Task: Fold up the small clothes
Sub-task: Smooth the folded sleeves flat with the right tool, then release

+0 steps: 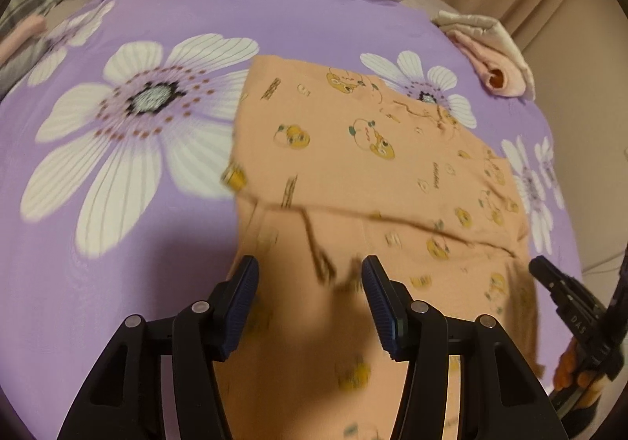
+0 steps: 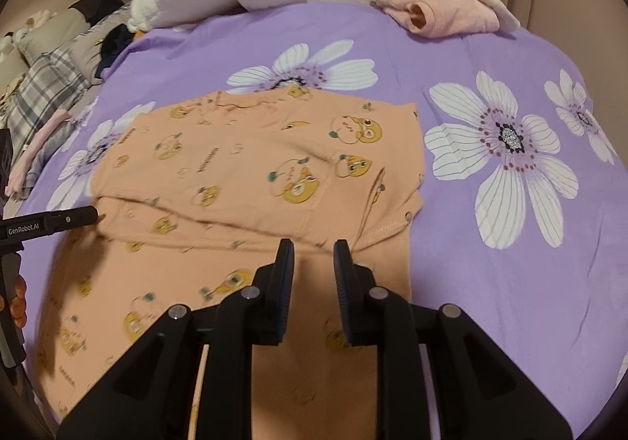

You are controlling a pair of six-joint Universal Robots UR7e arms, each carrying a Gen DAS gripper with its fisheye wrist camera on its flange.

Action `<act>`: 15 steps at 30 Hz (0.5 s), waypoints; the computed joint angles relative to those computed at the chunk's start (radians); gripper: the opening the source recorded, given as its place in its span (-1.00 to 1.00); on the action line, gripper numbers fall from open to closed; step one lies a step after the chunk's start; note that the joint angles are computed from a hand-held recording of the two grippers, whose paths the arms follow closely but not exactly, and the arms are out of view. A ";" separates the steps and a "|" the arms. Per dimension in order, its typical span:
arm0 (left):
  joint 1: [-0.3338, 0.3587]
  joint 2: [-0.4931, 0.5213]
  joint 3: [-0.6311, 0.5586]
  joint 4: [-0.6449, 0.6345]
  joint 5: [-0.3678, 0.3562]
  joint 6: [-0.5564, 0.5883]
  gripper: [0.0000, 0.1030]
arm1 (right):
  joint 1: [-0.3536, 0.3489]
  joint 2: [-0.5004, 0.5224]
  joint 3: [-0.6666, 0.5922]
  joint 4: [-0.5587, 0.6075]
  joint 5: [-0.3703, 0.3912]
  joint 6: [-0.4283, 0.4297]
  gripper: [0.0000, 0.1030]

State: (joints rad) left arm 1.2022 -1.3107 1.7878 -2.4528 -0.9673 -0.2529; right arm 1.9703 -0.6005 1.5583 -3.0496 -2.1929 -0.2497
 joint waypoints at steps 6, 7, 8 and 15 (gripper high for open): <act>-0.044 -0.101 0.121 -0.009 0.015 -0.002 0.26 | 0.033 -0.038 0.087 -0.038 -0.006 0.009 -0.38; -0.052 -0.110 0.135 -0.013 0.019 0.005 0.26 | 0.040 -0.041 0.100 -0.041 -0.013 0.008 -0.36; -0.064 -0.121 0.152 -0.016 0.027 0.015 0.26 | 0.045 -0.044 0.110 -0.045 -0.020 0.006 -0.36; -0.113 -0.162 0.233 -0.016 0.045 0.051 0.26 | 0.070 -0.060 0.182 -0.046 -0.051 0.010 -0.35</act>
